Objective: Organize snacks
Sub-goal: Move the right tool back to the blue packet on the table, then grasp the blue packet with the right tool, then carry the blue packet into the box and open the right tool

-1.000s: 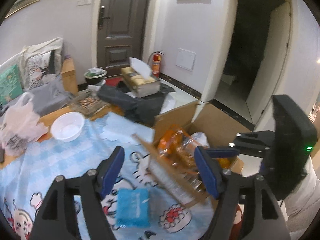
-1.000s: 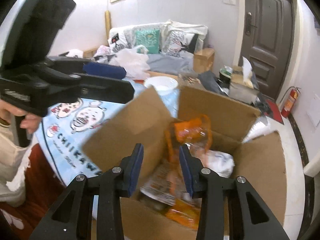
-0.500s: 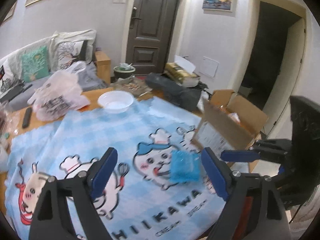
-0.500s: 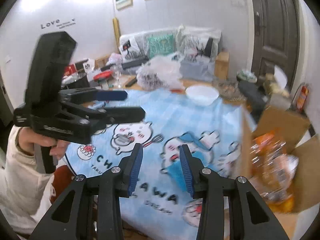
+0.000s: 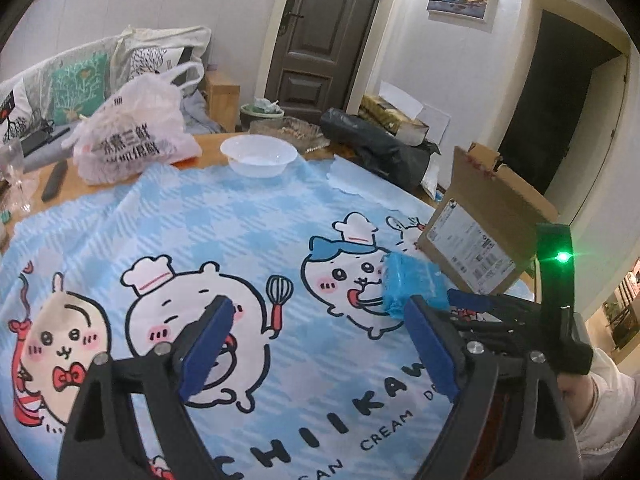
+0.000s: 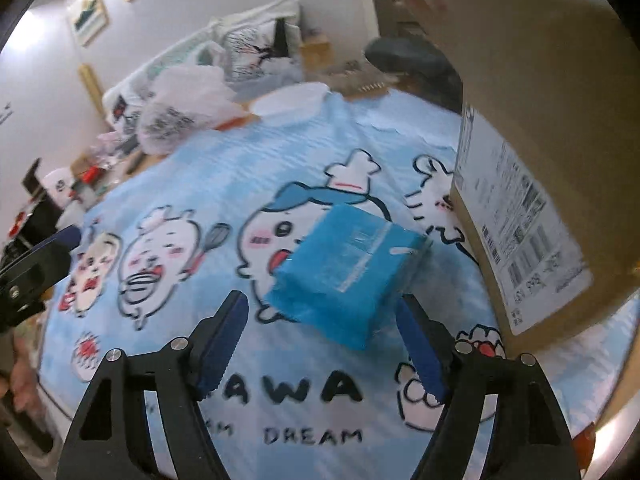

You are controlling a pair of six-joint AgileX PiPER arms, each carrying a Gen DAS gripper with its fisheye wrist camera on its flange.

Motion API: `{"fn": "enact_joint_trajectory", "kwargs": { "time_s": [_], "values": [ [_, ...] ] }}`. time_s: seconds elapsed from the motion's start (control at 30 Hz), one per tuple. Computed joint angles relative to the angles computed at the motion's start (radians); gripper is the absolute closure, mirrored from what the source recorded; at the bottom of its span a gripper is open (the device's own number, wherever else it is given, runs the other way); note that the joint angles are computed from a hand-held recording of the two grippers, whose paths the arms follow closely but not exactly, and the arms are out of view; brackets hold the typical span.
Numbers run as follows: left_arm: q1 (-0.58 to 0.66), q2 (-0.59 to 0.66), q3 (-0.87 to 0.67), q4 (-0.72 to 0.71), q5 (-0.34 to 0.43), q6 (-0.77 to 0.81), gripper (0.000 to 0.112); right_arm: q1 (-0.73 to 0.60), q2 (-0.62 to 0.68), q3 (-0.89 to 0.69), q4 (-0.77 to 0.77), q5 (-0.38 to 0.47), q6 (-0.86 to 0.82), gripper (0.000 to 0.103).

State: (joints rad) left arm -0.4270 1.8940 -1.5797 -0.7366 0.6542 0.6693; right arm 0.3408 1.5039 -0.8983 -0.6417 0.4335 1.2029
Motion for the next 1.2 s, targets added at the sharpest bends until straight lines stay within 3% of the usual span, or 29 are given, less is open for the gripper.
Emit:
{"fn": "enact_joint_trajectory", "kwargs": {
  "time_s": [0.23, 0.43, 0.5, 0.53, 0.6, 0.67, 0.77, 1.03, 1.2],
  "values": [
    [0.007, 0.090, -0.103, 0.017, 0.040, -0.029, 0.027, -0.050, 0.112, -0.074, -0.042, -0.045, 0.009, 0.019],
    [0.010, 0.139, -0.161, 0.036, 0.063, -0.059, 0.027, -0.071, 0.202, -0.192, 0.069, -0.031, -0.237, 0.019],
    [0.006, 0.150, -0.176, 0.046, 0.068, -0.073, 0.027, -0.068, 0.226, -0.216, 0.061, -0.009, -0.280, 0.026],
    [0.006, 0.154, -0.182, 0.045, 0.072, -0.074, 0.027, -0.062, 0.245, -0.237, 0.042, 0.027, -0.279, 0.038],
    [0.005, 0.156, -0.185, 0.036, 0.080, -0.068, 0.027, -0.061, 0.261, -0.255, 0.043, 0.062, -0.300, 0.040],
    [0.003, 0.156, -0.188, 0.032, 0.088, -0.068, 0.027, -0.058, 0.254, -0.252, 0.059, 0.067, -0.326, 0.041],
    [0.008, 0.155, -0.188, -0.017, 0.121, -0.036, 0.027, -0.069, 0.222, -0.209, 0.135, 0.008, -0.423, 0.041],
    [0.011, 0.092, -0.131, -0.140, 0.180, 0.045, 0.027, -0.022, 0.074, -0.106, 0.438, -0.119, -0.756, 0.041],
    [0.011, 0.008, -0.058, -0.216, 0.192, 0.093, 0.028, 0.090, -0.036, -0.082, 0.346, -0.156, -0.728, 0.041]
  ]
}}
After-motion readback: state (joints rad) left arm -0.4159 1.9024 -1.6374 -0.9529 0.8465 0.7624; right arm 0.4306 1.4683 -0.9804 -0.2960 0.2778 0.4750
